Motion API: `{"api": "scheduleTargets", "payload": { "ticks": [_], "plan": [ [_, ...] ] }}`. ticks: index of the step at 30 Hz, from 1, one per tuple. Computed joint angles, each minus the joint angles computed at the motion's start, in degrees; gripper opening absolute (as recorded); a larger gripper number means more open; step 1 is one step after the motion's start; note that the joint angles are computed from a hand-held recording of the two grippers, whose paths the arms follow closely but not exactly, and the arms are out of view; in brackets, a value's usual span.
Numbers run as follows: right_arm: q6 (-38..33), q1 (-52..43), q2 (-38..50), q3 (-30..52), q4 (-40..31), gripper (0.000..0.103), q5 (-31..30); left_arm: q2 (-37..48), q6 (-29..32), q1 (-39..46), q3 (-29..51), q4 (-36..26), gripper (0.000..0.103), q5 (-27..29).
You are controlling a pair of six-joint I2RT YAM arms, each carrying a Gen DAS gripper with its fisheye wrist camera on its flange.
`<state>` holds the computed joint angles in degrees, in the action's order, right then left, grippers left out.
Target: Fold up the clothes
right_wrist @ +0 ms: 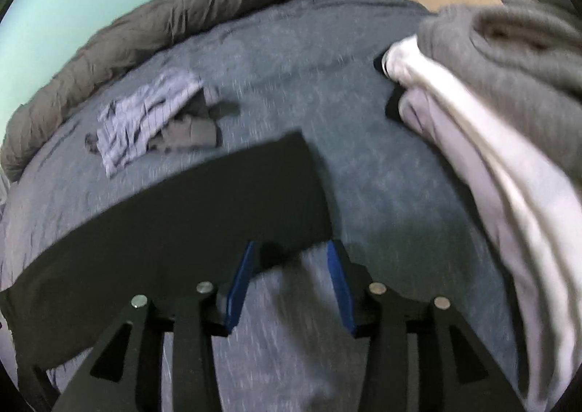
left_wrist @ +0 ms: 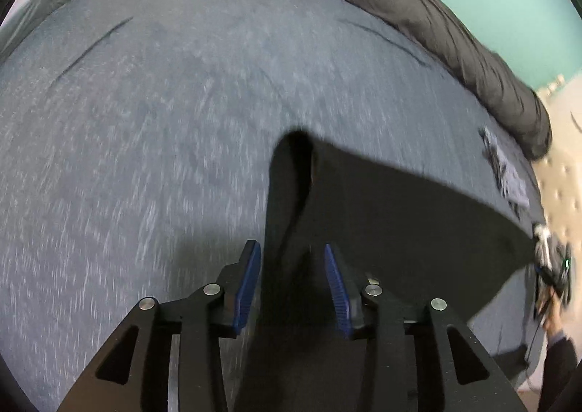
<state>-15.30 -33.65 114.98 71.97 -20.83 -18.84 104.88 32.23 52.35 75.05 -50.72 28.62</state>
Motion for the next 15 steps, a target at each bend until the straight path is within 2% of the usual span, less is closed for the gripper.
{"api": "scheduleTargets", "payload": {
  "ticks": [3,6,9,12,15],
  "plan": [
    [-2.4,-2.1,-5.5,-6.4,-2.0,0.043,-5.7,-3.2,5.9,3.2,-4.0,-3.1,0.042,0.8],
    [-7.7,-5.0,-12.1,-13.0,-4.5,0.043,-9.8,-5.4,11.4,6.6,-6.8,-7.2,0.049,0.5],
    [-13.1,-10.5,-18.2,-19.0,-9.2,0.049,-15.8,-8.4,16.5,10.2,-10.5,-8.6,0.054,-1.0],
    [-19.7,-16.6,-21.4,-22.0,-15.4,0.051,-18.3,-9.4,21.3,15.0,-12.5,-11.1,0.055,-1.1],
    [-28.1,-23.2,-24.3,-24.6,-19.8,0.052,-17.7,-9.0,24.2,19.5,-13.6,-13.1,0.056,-1.1]
  ]
}}
